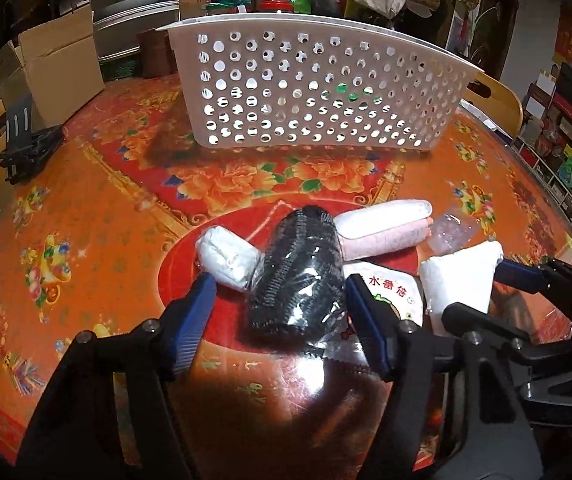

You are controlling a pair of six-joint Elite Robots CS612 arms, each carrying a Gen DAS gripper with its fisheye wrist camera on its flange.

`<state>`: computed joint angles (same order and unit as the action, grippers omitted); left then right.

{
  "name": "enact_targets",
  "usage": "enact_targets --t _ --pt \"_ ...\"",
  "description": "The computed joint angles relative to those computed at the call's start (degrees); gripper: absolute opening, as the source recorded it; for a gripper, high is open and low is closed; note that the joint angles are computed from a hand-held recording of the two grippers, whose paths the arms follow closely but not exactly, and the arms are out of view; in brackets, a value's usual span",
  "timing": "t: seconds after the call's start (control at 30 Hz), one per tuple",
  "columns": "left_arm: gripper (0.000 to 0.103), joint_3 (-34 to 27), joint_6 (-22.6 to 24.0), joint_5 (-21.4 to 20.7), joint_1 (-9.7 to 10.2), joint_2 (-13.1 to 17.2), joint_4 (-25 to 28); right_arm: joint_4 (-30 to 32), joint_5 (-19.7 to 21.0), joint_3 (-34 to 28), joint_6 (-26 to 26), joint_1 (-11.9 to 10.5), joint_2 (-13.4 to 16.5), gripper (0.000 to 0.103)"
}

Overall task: Organize soft objects
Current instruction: 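Grasp the black wrapped roll with the left tool while the right tool grasps the white folded cloth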

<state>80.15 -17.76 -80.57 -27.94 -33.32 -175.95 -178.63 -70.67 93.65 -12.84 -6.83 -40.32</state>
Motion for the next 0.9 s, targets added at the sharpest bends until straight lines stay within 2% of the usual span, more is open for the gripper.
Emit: enact_targets --t 0.1,0.27,0.4,0.43,0.9 --pt "0.060 -0.14 0.55 0.66 -0.21 0.08 0.11 0.00 -0.35 -0.04 -0.38 0.13 0.02 0.069" --pt "0.047 -0.42 1.02 -0.05 -0.25 0.22 0.49 0.26 -0.58 -0.10 -1.25 0.29 0.01 0.064" --pt "0.047 -0.40 1.14 0.02 -0.30 0.22 0.46 0.17 -0.42 -0.06 -1.55 0.27 0.02 0.056" --pt "0.047 -0.41 1.11 0.10 -0.31 0.23 0.42 0.16 -0.33 -0.05 -1.56 0.25 0.02 0.049" --pt "0.045 0.79 0.76 0.62 -0.37 -0.15 -2.11 -1.19 1.58 0.88 -0.57 -0.48 -0.42 0.039"
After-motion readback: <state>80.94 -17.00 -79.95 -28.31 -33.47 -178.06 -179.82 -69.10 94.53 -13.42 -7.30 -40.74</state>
